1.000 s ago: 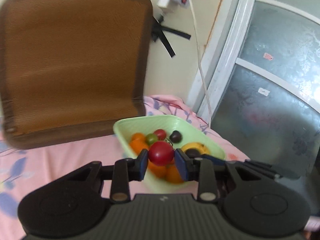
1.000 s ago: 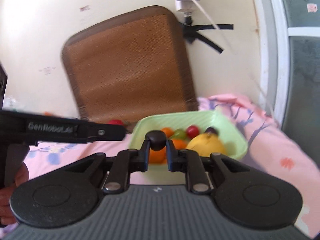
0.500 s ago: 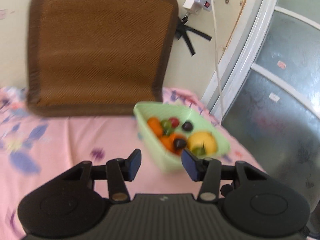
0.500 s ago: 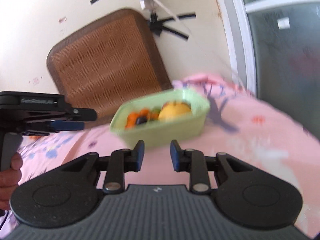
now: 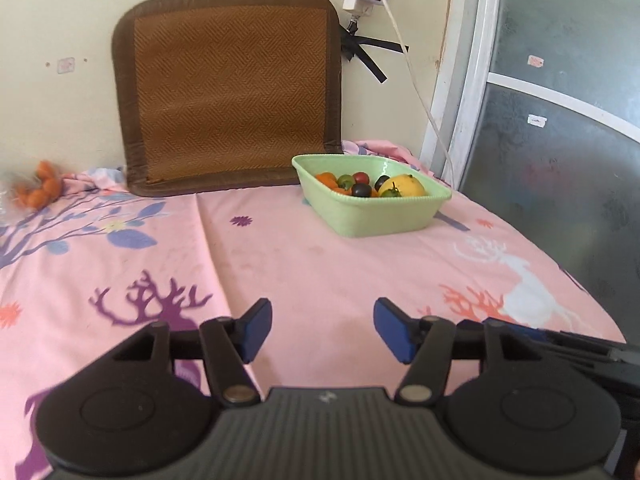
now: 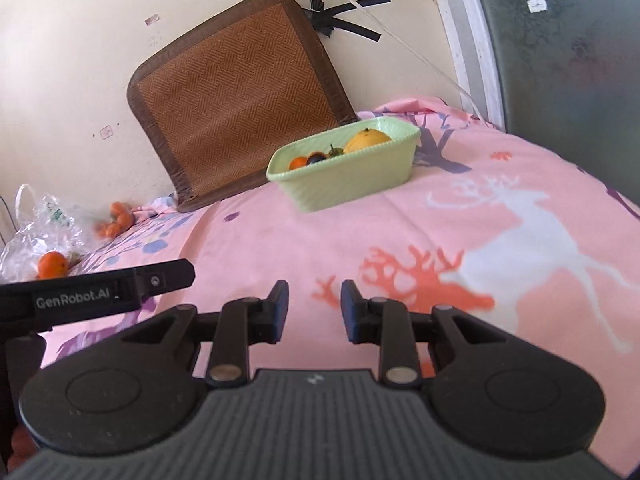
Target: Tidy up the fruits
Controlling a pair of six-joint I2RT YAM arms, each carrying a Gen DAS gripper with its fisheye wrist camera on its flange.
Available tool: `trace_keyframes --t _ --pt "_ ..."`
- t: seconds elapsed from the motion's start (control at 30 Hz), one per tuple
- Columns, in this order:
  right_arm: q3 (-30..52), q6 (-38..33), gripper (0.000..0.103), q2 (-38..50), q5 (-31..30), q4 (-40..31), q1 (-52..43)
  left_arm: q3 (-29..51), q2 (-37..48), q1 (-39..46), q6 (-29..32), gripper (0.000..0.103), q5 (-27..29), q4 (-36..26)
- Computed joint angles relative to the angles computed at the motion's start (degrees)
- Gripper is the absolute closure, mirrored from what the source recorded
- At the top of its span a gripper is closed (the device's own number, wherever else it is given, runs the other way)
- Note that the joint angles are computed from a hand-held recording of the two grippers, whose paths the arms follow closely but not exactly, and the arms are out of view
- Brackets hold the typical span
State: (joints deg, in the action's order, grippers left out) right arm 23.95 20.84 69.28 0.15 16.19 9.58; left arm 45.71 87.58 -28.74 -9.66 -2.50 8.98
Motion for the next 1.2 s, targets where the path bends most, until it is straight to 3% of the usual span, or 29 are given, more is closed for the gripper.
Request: trace_keyframes --t 0.1,0.13,0.2,0.3,0.4,0.63,0.77,0.87,1.03,1.2 --pt "-1.7 1.2 0.069 -3.8 -0.6 -2.3 0.6 -3.0 -3.6 -1.8 -0.5 0.039 -3.0 -0.1" --pt "-2.3 1.6 0.061 -5.0 -0.6 -3.0 0.9 -4.2 -4.7 -2.5 -0.7 0.032 -4.1 -0.1" --pt "-3.5 2.4 0.056 -7.5 -0.2 -4.1 1.7 -5.9 -6.8 -3.9 -1.4 0.017 -6.5 -0.4" --pt "-4.7 3.1 0.056 -11.3 0.5 -6.4 3.2 -7.8 -9.8 -6.0 -2.8 0.013 -10.6 -1.4" --pt "-5.6 4.0 0.055 -15.3 0.0 -9.0 3.6 -9.5 -13.2 -7.7 -4.7 0.001 -14.1 -3.1" --pt "-8.7 4.8 0.041 -29.2 2.7 -16.7 6.1 -11.6 -20.6 -15.1 -6.7 0.0 -26.5 -7.8" --pt "-10.0 4.7 0.02 -35.8 6.9 -20.0 9.1 -11.4 -21.6 -19.4 -7.2 0.0 -34.6 -9.6" --pt "-9.8 3.9 0.019 -34.2 8.6 -18.9 10.3 -10.5 -19.6 -20.6 -7.5 0.0 -38.9 -9.0" --pt "-8.7 4.3 0.014 -30.9 7.6 -18.0 9.3 -8.0 -16.4 -21.7 -8.6 0.0 -43.5 -12.9" --pt "-9.5 4.2 0.007 -33.1 11.4 -18.0 12.8 -10.3 -19.0 -22.0 -9.4 0.0 -43.4 -12.0"
